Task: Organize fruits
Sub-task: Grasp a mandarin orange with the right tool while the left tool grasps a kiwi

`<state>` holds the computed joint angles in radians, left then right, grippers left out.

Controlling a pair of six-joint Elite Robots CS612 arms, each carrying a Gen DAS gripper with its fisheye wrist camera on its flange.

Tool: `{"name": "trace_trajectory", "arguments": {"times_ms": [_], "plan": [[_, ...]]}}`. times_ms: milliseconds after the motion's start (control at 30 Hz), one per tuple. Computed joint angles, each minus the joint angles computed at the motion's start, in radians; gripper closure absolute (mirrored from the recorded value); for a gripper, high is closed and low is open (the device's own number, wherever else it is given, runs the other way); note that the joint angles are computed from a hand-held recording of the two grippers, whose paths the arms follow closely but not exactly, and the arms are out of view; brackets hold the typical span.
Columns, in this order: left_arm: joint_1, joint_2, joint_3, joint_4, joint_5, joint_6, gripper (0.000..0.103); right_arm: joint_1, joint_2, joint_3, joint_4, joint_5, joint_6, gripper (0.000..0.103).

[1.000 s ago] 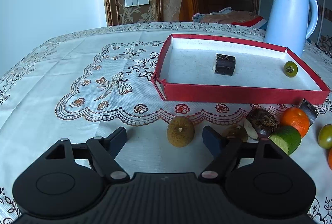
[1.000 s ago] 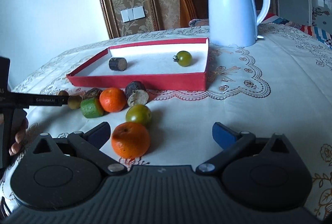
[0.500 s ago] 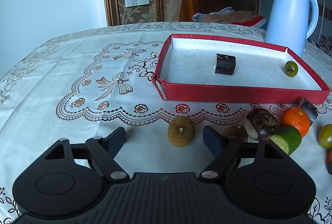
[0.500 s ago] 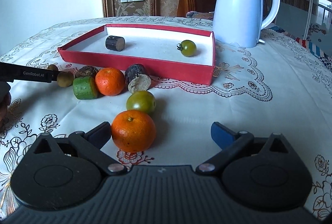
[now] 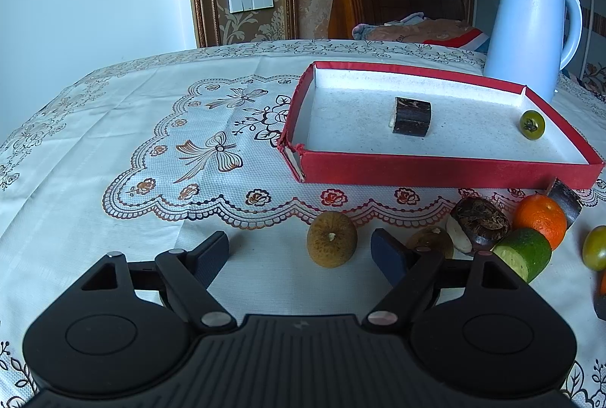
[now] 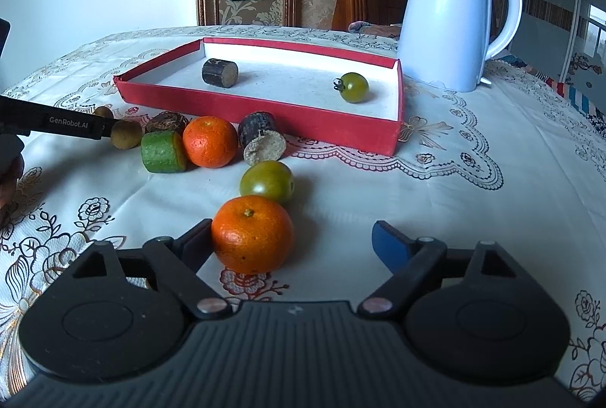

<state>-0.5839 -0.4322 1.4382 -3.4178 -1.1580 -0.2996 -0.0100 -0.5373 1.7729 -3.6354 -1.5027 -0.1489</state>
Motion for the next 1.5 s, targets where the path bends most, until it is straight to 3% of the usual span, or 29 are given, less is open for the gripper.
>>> {"name": "trace_trajectory", "arguments": {"times_ms": [267,433,533,833,867,1067,1500], "plan": [[0.0,0.0,0.001,-0.004,-0.001,0.002,0.021,-0.003,0.001,0.003,-0.011,0.018,-0.01,0.02],[0.0,0.002,0.002,-0.023,-0.006,0.027,0.022,-0.005,0.003,0.009,-0.033,0.061,-0.033,0.049],[0.0,0.002,0.005,-0.036,-0.011,0.037,0.035,-0.004,0.004,0.009,-0.033,0.084,-0.042,0.063],[-0.002,0.004,0.007,-0.059,-0.029,0.072,0.063,-0.005,0.006,0.011,-0.048,0.088,-0.046,0.063],[-0.002,0.004,0.008,-0.062,-0.028,0.072,0.07,-0.005,0.006,0.012,-0.05,0.089,-0.045,0.063],[-0.003,0.004,0.009,-0.069,-0.023,0.066,0.076,-0.011,0.008,0.013,-0.061,0.096,-0.015,0.063],[-0.004,0.007,0.012,-0.096,-0.023,0.068,0.078,-0.024,0.013,0.017,-0.091,0.125,0.037,0.063]]}}
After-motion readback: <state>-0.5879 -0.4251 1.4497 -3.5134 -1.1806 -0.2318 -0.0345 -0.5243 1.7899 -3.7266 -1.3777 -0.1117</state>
